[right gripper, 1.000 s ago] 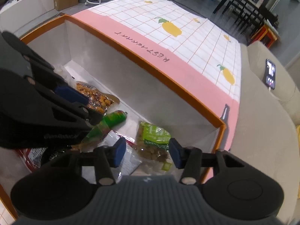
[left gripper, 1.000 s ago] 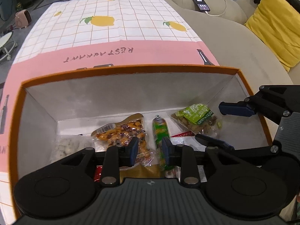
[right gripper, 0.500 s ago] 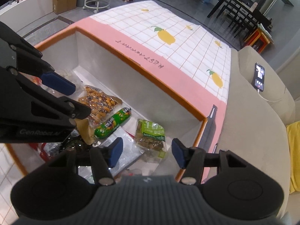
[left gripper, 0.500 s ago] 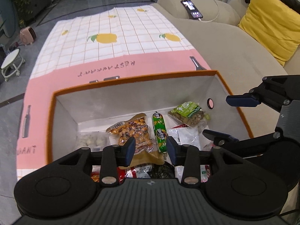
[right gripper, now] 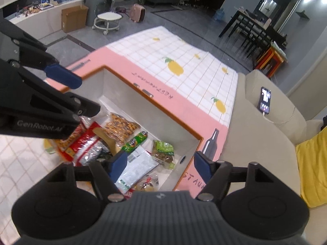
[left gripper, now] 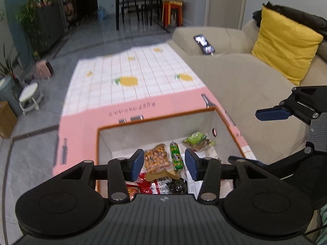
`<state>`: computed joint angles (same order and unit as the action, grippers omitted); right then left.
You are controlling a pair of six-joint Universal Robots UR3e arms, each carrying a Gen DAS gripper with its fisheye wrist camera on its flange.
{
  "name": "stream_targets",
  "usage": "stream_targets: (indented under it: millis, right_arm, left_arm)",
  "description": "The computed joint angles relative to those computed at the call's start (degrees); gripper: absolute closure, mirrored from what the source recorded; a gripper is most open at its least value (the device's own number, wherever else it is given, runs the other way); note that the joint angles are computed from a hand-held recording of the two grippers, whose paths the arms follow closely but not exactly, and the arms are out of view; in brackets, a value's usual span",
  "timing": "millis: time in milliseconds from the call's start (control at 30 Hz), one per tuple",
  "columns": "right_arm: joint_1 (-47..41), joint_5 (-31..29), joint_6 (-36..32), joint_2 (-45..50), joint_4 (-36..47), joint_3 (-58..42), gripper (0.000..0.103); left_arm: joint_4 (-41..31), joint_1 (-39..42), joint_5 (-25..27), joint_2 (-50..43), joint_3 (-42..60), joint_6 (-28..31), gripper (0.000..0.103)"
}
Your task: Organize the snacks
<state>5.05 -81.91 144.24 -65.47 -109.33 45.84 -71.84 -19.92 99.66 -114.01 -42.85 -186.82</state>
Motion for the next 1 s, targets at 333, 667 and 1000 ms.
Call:
stream_targets:
  millis: [333, 667, 1000]
  right_arm:
    - [-3.64, 8.15, 6.5, -20.39, -3.97, 17.65, 0.023]
    - [-9.18, 13.08, 22.52, -48.88, -22.67, 51.46, 0.018]
    - [-5.68, 4.25, 33.65, -64.29, -35.97, 74.82, 0.015]
  left_arm:
    - [13.64, -8.12, 14.76, 14.99, -16.11, -0.51, 0.021]
    - [28.75, -21.8, 36.2, 23.29, -35.89, -7.75, 0.014]
    - [24.06, -25.75, 35.77, 29.06, -48.92, -20.5, 0.014]
